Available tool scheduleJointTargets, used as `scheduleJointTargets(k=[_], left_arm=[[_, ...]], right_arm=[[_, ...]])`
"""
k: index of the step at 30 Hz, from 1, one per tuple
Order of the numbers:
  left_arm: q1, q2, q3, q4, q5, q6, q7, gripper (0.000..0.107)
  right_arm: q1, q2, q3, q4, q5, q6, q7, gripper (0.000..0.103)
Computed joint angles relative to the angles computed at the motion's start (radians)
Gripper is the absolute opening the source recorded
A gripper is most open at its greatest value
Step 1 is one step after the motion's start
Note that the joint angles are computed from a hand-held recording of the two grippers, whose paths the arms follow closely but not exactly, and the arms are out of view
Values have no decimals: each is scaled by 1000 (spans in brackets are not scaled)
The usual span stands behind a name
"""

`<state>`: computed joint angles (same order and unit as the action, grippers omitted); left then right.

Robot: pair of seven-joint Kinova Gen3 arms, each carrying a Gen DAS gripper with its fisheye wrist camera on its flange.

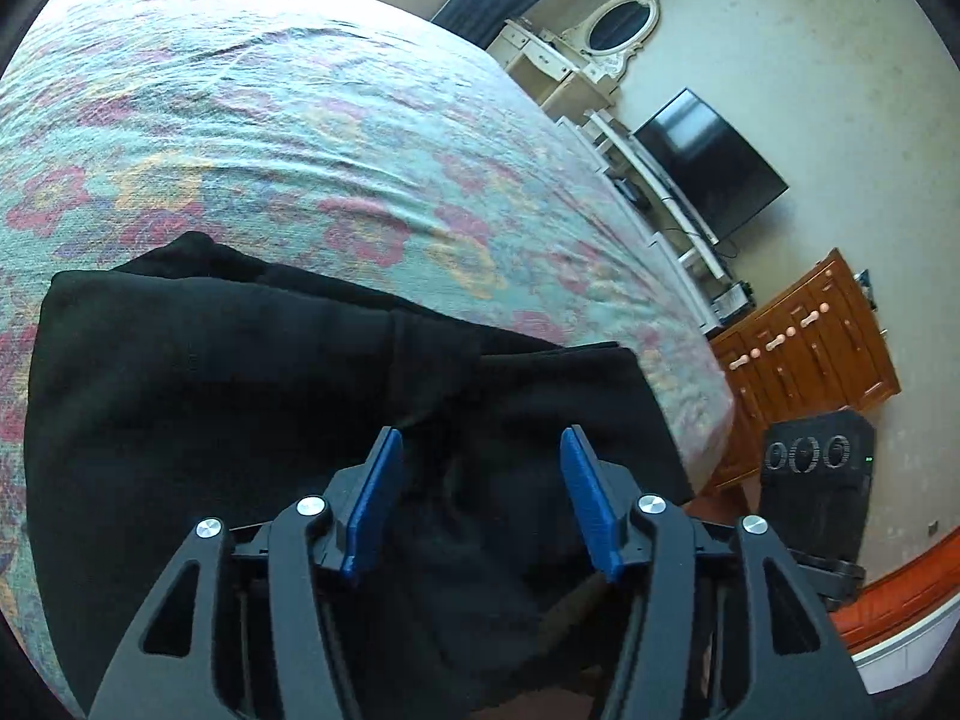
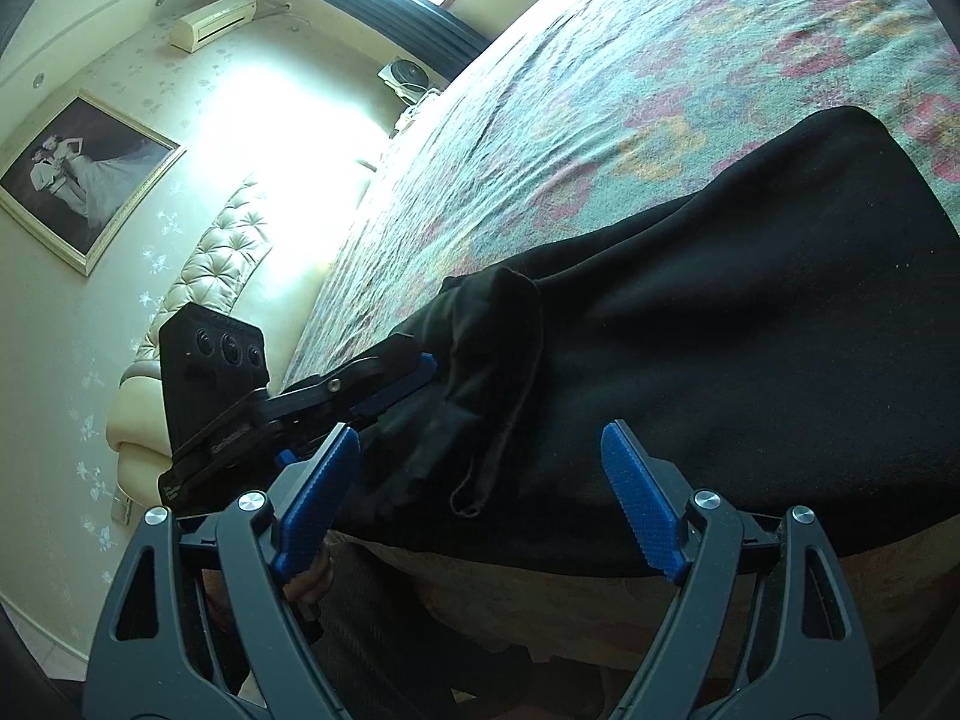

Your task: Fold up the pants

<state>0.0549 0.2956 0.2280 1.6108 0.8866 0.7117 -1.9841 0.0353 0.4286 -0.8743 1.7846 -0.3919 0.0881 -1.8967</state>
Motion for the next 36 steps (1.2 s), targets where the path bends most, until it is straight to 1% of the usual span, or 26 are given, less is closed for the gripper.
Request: scheduleJointTargets(k=[1, 2, 3, 4, 5, 7, 9, 11, 12, 13, 14, 15, 16, 18, 19, 20, 22, 23, 24, 25, 26, 27, 28, 30, 32, 36], left_arm=[[-39, -18, 32, 23, 41, -12, -29, 56], [-85, -42, 74, 52, 81, -38, -56, 61], [-121, -70, 97, 85, 122, -67, -81, 71], [-144, -108, 102, 124, 155, -108, -92, 74], [-149, -146, 89, 157, 171, -148, -87, 75], [-110, -201, 11, 216, 156, -229, -43, 75], [-51, -235, -82, 271, 100, -305, 37, 75], [-11, -241, -175, 318, 100, -326, 88, 75], [5, -238, -220, 337, 125, -319, 94, 75], [2, -236, -248, 359, 166, -309, 84, 75], [-16, -234, -257, 381, 206, -297, 64, 75], [-48, -229, -248, 399, 247, -283, 39, 75], [-93, -223, -220, 418, 288, -270, 9, 75], [-177, -210, -168, 450, 369, -233, -67, 75], [-197, -203, -163, 464, 410, -213, -108, 75], [-198, -204, -168, 476, 450, -209, -148, 75], [-162, -200, -205, 486, 512, -203, -230, 78], [-159, -195, -210, 485, 534, -191, -270, 84], [-158, -195, -207, 493, 557, -190, -309, 87], [-145, -195, -209, 496, 569, -206, -332, 87], [-132, -197, -205, 498, 571, -232, -338, 88], [-121, -200, -201, 504, 586, -257, -359, 88], [-110, -204, -198, 512, 613, -279, -393, 88], [-88, -210, -194, 518, 628, -314, -423, 89], [-76, -211, -196, 522, 650, -327, -454, 89], [-77, -209, -211, 528, 665, -311, -473, 89]], right_arm=[[17, 7, -20, -1, -3, -4, 2, 84], [31, 11, -34, -3, -3, -2, 3, 85], [40, 16, -43, -9, -2, 3, 4, 88], [55, 23, -59, -14, -3, 5, 10, 89], [76, 43, -87, -24, 3, 10, 15, 89], [133, 116, -172, -46, -16, 12, 66, 89], [136, 181, -193, -87, -18, 36, 82, 89], [88, 207, -140, -145, -3, 94, 58, 89], [59, 219, -108, -180, -10, 131, 66, 89], [29, 228, -74, -209, -24, 159, 75, 89], [-1, 239, -39, -237, -31, 186, 72, 89], [-30, 246, -4, -265, -38, 217, 65, 89], [-59, 253, 30, -290, -45, 241, 58, 89], [-89, 271, 53, -321, -59, 261, 77, 89], [-104, 279, 65, -341, -63, 278, 89, 89], [-124, 286, 81, -366, -67, 301, 96, 89], [-170, 284, 125, -402, -71, 343, 96, 89], [-183, 292, 133, -423, -76, 366, 109, 83], [-184, 307, 127, -445, -86, 392, 134, 67], [-192, 322, 133, -470, -96, 432, 144, 61], [-213, 332, 157, -498, -95, 471, 138, 54], [-245, 329, 198, -522, -84, 503, 124, 43], [-277, 323, 240, -541, -70, 531, 111, 38], [-291, 318, 273, -539, -90, 540, 111, 21], [-284, 315, 281, -526, -129, 534, 131, 14], [-278, 267, 299, -495, -187, 507, 194, 10]])
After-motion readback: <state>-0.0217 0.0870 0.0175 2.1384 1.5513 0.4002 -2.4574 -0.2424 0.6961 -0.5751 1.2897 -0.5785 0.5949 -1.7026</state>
